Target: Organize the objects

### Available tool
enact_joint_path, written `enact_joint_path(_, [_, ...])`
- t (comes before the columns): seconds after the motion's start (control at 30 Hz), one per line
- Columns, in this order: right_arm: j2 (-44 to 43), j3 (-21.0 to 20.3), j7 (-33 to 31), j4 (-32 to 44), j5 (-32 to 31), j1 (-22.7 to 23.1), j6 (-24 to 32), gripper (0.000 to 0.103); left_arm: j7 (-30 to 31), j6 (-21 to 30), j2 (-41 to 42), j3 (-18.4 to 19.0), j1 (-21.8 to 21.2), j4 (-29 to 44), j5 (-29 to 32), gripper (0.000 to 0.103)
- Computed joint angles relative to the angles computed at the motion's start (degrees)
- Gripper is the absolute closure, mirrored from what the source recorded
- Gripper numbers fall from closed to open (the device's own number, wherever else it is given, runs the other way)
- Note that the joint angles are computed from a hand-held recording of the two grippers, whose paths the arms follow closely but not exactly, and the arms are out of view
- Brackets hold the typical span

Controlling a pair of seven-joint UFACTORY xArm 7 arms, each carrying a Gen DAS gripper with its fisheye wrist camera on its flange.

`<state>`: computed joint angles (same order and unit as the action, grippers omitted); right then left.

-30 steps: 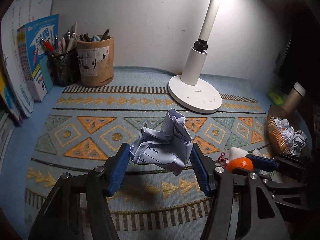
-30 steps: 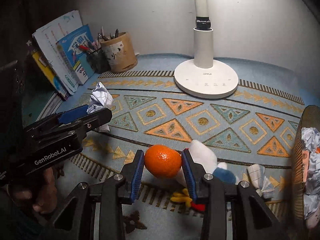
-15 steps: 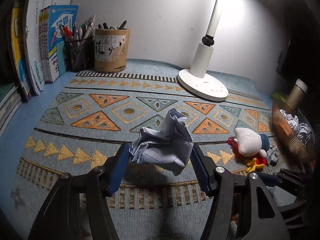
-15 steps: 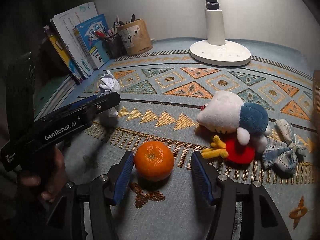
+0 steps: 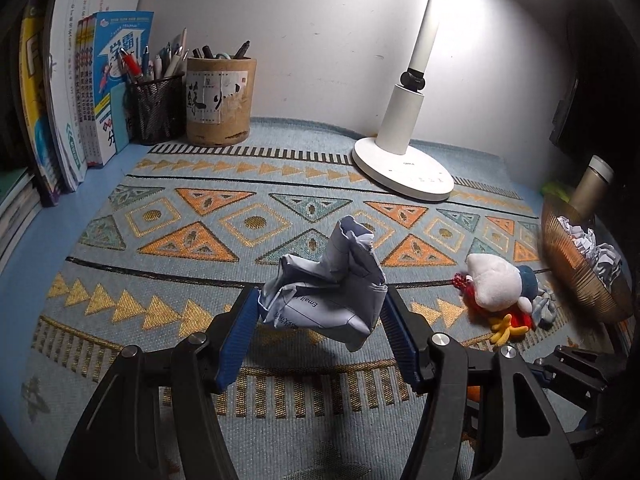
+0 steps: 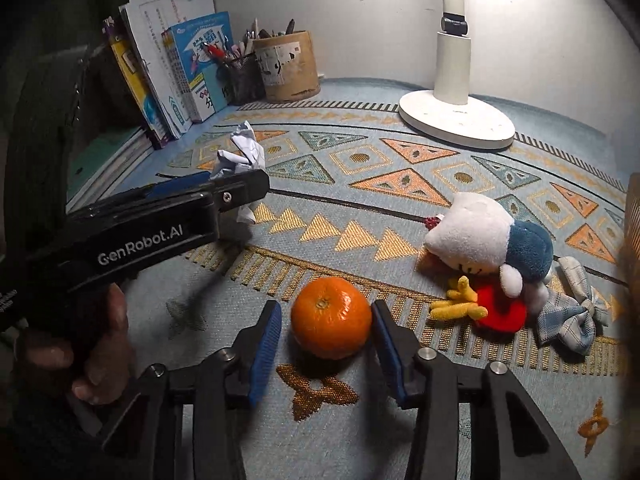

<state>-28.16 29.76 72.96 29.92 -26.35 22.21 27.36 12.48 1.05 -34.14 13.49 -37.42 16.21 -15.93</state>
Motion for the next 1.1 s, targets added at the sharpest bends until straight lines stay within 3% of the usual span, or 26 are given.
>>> enact_joint_path(0.17, [-7.17,-0.68,0.40,-2.36,1.96,2.20,2.77,0.065,0.51,0.60,-0.25,-0.50,-0.28,0.15,0.55,0.044])
enact_joint_path(0.23, [-13.69,-1.26,-0.17,-3.79,3.74,3.59,6.66,0.065,-0.55,3.44,-0.63,-3.69,1.35,1.00,1.16,0.044])
enact_joint_path(0.4, [-34.25,-3.87,-4.31,-6.12,7.01,3.66,22.71,0.065,1.15,6.47,-1.99,-4.88,-7.51,6.98,-2.52,0.044])
enact_joint_path(0.5, [-45.51,-7.24,-7.32,-6.80,7.46,0.02,32.86,0.065,2.67,7.25,2.93,-6.47,-13.26,14.02,-4.97,0.044])
enact_joint_path(0.6, [-54.04,-12.88,-10.15,-8.29,7.01,-5.64,39.10,0.065,6.05,7.80,9.70,-6.72,-19.39,21.23,-9.17,0.044])
enact_joint_path(0.67, [-57.68,-17.63,-12.71,-9.90,6.34,-8.89,39.78,0.065,7.89,7.25,14.57,-8.50,-20.86,25.23,-10.56,0.044])
enact_joint_path(0.73, [-59.42,-21.86,-15.27,-11.45,5.85,-11.82,39.06,0.065,5.91,7.15,19.44,-13.53,-17.55,28.84,-8.30,0.044])
enact_joint_path(0.8, [-59.22,-24.89,-17.54,-12.66,5.90,-14.18,37.13,0.065,6.80,7.52,23.41,-15.37,-17.00,32.02,-9.60,0.044])
enact_joint_path(0.97, [-58.85,-28.10,-21.58,-15.23,7.90,-18.81,33.12,0.065,8.22,8.47,30.13,-19.39,-14.51,37.47,-11.69,0.042])
enact_joint_path(1.07, [-57.86,-31.00,-24.16,-16.02,10.42,-20.79,31.46,0.064,11.81,9.58,31.81,-21.03,-13.29,39.27,-15.95,0.029])
enact_joint_path(1.1, [-57.97,-30.95,-24.75,-16.17,11.17,-21.40,31.26,0.064,10.94,9.58,32.04,-21.80,-12.49,39.41,-15.13,0.016])
